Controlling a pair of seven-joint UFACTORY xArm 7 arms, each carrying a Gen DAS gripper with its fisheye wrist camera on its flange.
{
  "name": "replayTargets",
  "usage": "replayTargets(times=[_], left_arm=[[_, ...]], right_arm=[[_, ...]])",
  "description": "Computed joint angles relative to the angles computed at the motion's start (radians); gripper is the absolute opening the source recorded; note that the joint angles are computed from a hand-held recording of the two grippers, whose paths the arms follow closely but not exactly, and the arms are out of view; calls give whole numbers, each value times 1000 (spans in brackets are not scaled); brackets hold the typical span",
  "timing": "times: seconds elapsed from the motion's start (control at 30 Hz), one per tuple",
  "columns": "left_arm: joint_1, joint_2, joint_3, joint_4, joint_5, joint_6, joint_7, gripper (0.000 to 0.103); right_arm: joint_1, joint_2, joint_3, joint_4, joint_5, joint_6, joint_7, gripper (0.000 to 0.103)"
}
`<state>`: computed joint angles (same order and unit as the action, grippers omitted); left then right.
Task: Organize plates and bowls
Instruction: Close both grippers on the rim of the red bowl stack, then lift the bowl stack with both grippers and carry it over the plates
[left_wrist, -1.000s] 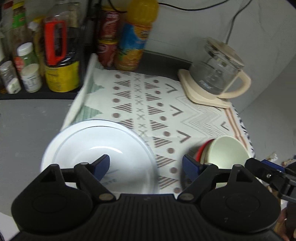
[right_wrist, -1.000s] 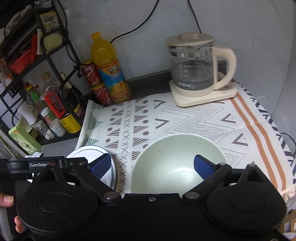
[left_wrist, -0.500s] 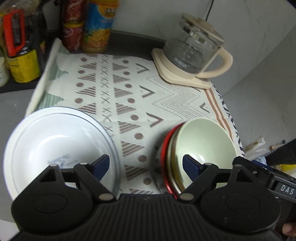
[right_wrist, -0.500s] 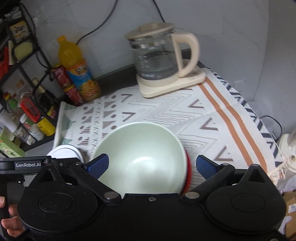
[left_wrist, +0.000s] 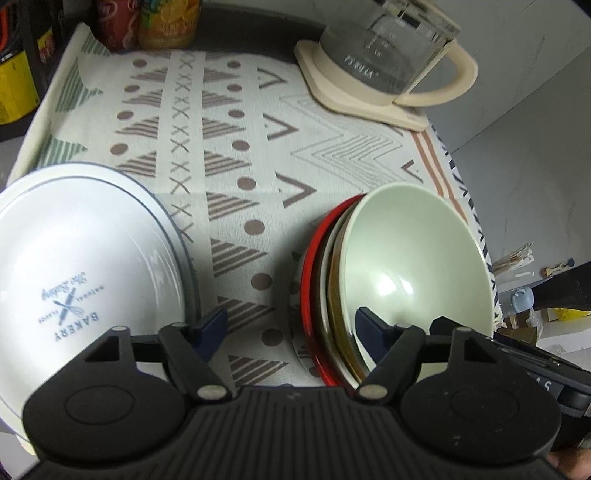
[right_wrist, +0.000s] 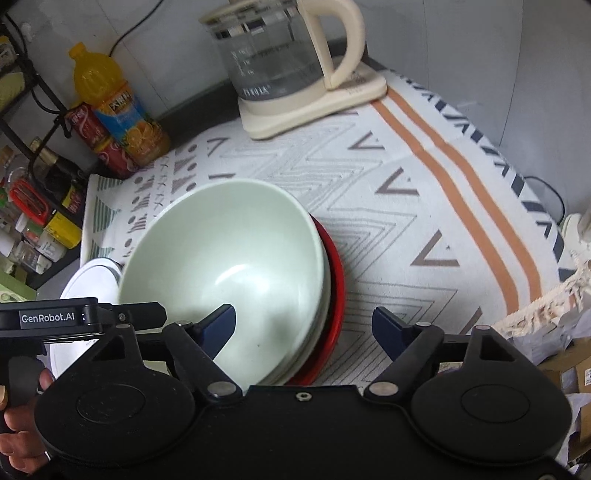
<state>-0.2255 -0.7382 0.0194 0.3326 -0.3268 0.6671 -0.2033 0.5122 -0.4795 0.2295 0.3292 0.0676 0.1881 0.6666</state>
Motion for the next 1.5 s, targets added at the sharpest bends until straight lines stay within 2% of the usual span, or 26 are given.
replayTargets(times=[0.03, 0.1, 0.13, 0.23, 0.33, 0.4, 0.57, 0.7, 0.77, 1.03, 1.17, 1.3, 1.5], left_arm=[[-3, 11, 0, 2, -3, -2, -2, 69], [-8, 35, 1, 7, -11, -7, -4, 62], [-11, 44, 3, 8, -17, -9, -4, 59], [-28, 65, 15, 9, -48, -18, 4, 50], [-42, 79, 18, 7, -75, -29, 11, 43], [-58, 82, 33, 3, -110, -37, 25, 34], [-47, 80, 4, 2, -94, -42, 10, 33], [-38, 60, 16, -6, -97, -35, 4, 33], [-27, 41, 10, -13, -87, -34, -5, 33], [20, -43, 13, -28, -33, -14, -39, 33], [52, -99, 7, -33, 5, 8, -64, 33], [82, -153, 16, -37, 29, 31, -83, 33], [132, -235, 26, -47, 62, 69, -111, 33]], right_arm=[[21, 11, -24, -3, 13, -14, -17, 75], [132, 35, -135, -15, 87, -64, -101, 64], [164, 43, -163, -14, 113, -73, -129, 60], [171, 70, -173, -8, 141, -85, -177, 56], [213, 99, -227, 3, 209, -77, -236, 45], [240, 113, -252, 8, 261, -78, -280, 43], [145, 126, -148, 40, 227, -21, -293, 43], [183, 114, -192, 38, 305, -6, -372, 38], [193, 110, -197, 36, 340, -2, -399, 35], [202, 107, -169, 62, 397, -5, -445, 34], [250, 115, -207, 96, 480, 1, -494, 34], [220, 121, -161, 133, 469, 10, -501, 34], [223, 135, -134, 176, 465, 6, -524, 34]])
